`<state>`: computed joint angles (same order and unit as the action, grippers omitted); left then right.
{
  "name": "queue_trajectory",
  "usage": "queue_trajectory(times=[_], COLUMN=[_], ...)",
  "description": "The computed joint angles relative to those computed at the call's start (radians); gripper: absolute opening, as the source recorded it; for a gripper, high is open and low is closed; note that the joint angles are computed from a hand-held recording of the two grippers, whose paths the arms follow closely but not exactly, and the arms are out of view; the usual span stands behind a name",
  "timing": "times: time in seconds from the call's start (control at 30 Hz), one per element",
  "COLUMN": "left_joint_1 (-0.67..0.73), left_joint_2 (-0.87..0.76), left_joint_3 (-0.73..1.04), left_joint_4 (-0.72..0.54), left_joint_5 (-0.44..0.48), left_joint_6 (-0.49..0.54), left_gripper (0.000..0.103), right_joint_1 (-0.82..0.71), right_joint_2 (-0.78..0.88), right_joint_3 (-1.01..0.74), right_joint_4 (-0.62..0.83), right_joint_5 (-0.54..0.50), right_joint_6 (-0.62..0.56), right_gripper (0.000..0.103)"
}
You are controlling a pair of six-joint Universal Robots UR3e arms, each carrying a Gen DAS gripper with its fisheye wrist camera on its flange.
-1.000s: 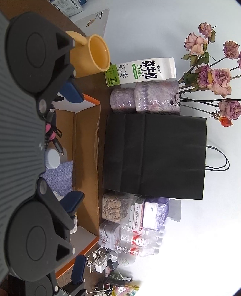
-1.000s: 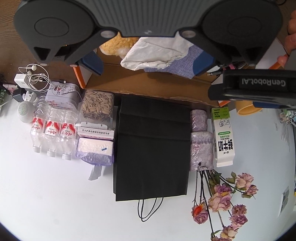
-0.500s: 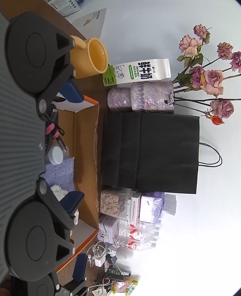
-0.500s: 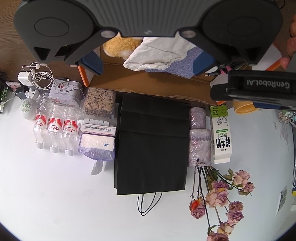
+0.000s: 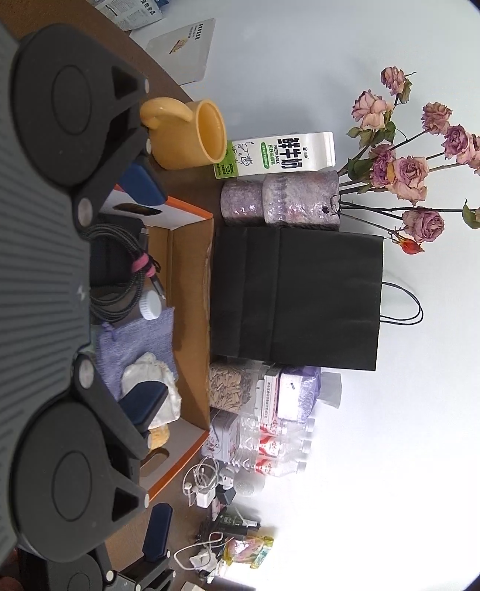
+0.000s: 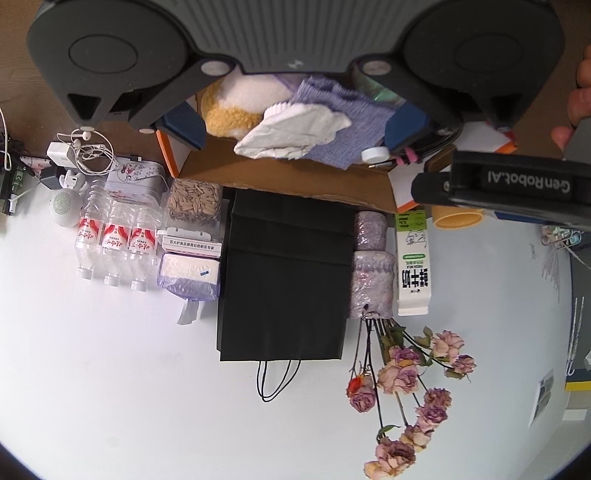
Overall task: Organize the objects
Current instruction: 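Withdraw both tools from the box toward the remaining table items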
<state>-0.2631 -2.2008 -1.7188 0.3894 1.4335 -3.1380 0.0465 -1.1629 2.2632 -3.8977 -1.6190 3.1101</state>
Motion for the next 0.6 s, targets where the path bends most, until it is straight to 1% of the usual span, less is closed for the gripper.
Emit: queue_trajectory(times=[0.23, 0.47, 0.6], left_joint_1=[0.054, 0.123, 0.170], left_joint_2=[0.098, 0.167, 0.191], left_joint_3=[-0.226, -0.433, -0.544], left_joint_4=[0.100, 0.182, 0.229], left_joint_5=[-0.039, -0.067, -0.091], left_joint_6=[0.037, 0.078, 0.112], left_gripper=[0.103, 0.103, 0.103], right_joint_1=[0.065, 0.137, 0.159], right_joint_2=[-0.051, -0.058, -0.061], right_joint_3=[0.148, 0.271, 0.342], right_joint_4=[-0.079, -0.141, -0.171], right_joint_5=[-0.050, -0.099, -0.102], right_joint_6=[-0.006, 0.012, 0.031], right_gripper=[0.103, 0.103, 0.103])
